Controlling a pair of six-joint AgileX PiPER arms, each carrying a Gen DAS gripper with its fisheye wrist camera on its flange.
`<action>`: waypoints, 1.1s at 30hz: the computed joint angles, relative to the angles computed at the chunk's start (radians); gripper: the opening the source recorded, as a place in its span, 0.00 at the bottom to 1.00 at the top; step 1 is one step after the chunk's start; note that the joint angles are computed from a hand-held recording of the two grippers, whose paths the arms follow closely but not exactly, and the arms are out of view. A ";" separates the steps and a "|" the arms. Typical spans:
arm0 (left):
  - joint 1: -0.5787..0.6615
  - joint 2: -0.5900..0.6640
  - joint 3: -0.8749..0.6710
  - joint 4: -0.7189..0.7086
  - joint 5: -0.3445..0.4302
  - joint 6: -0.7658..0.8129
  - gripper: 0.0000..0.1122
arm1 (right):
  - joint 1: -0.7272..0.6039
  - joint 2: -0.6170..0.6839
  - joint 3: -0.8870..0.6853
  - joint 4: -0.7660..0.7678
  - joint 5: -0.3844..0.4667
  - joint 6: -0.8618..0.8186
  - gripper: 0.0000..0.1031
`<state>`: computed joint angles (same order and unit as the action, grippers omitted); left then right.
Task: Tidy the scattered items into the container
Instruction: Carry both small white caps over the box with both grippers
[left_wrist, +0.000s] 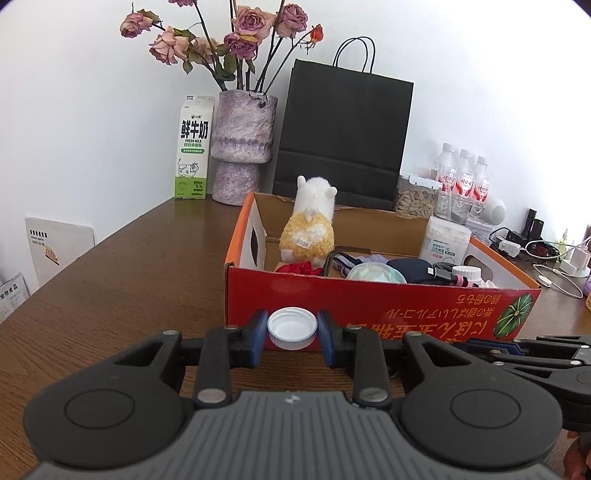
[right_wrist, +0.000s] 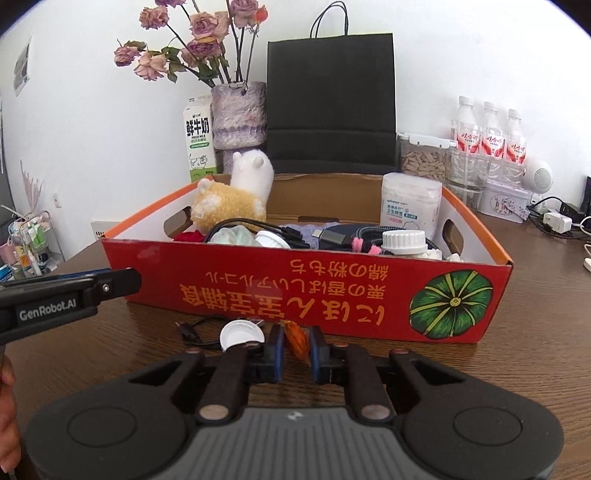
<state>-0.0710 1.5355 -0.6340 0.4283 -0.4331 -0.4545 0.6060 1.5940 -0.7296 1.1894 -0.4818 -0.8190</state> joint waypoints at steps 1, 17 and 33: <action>0.002 -0.009 0.016 -0.032 -0.021 0.029 0.26 | 0.019 -0.006 0.014 -0.003 -0.042 0.010 0.13; -0.115 -0.120 0.029 -0.359 -0.034 0.328 0.26 | 0.003 -0.098 0.056 -0.250 -0.240 0.150 0.13; -0.242 0.208 -0.348 -0.633 0.024 0.555 0.27 | -0.204 0.110 -0.107 -0.515 -0.186 0.307 0.13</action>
